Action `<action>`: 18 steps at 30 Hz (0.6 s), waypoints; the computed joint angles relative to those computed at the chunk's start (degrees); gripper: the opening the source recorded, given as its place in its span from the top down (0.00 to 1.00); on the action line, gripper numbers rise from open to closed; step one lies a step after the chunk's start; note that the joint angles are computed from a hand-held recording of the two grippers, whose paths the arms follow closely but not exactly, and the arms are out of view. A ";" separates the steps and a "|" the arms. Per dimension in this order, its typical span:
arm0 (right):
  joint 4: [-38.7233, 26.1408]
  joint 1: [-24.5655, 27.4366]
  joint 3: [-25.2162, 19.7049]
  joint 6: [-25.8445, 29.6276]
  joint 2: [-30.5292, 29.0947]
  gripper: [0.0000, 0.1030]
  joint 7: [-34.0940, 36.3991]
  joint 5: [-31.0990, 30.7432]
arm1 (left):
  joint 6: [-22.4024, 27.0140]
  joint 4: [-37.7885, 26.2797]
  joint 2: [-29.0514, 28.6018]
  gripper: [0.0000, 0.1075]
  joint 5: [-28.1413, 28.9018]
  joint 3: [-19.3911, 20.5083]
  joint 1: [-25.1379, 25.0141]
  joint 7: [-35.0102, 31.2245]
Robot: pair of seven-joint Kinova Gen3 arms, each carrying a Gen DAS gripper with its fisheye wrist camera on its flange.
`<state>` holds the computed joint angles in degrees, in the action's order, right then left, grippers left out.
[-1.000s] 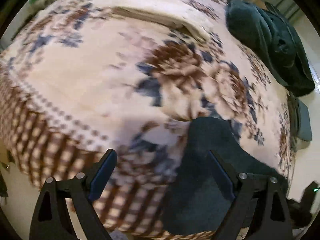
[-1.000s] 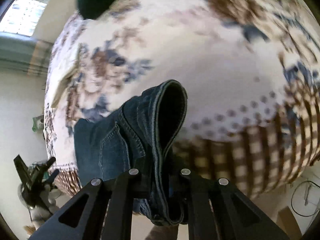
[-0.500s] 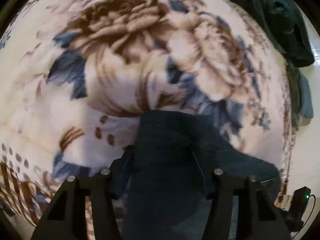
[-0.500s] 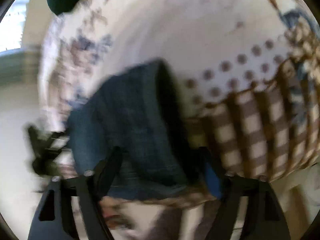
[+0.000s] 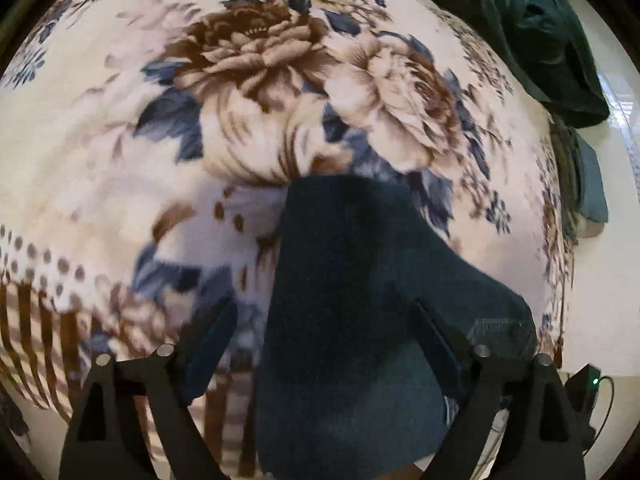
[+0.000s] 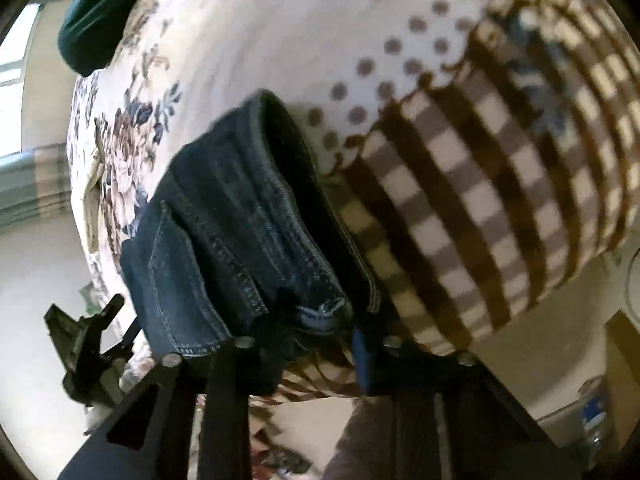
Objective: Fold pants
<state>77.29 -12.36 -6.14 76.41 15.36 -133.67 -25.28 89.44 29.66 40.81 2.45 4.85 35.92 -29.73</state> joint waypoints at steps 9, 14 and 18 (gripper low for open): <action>9.98 4.97 1.17 -4.65 -5.40 0.46 7.11 -10.54 | -14.38 17.09 -7.18 0.15 4.65 2.38 -1.55 2.20; 19.35 6.52 -3.90 -11.64 -6.78 0.40 14.77 -21.96 | -21.24 23.69 -10.12 0.11 3.67 2.67 -0.98 2.93; 25.19 -0.08 -0.77 -20.91 -4.57 0.40 20.48 -30.10 | -25.26 27.89 -11.88 0.11 5.19 3.48 -2.55 3.75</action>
<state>102.48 -12.43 -6.91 55.49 10.78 -113.19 -55.38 64.18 57.54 28.92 7.64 8.33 33.37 -25.98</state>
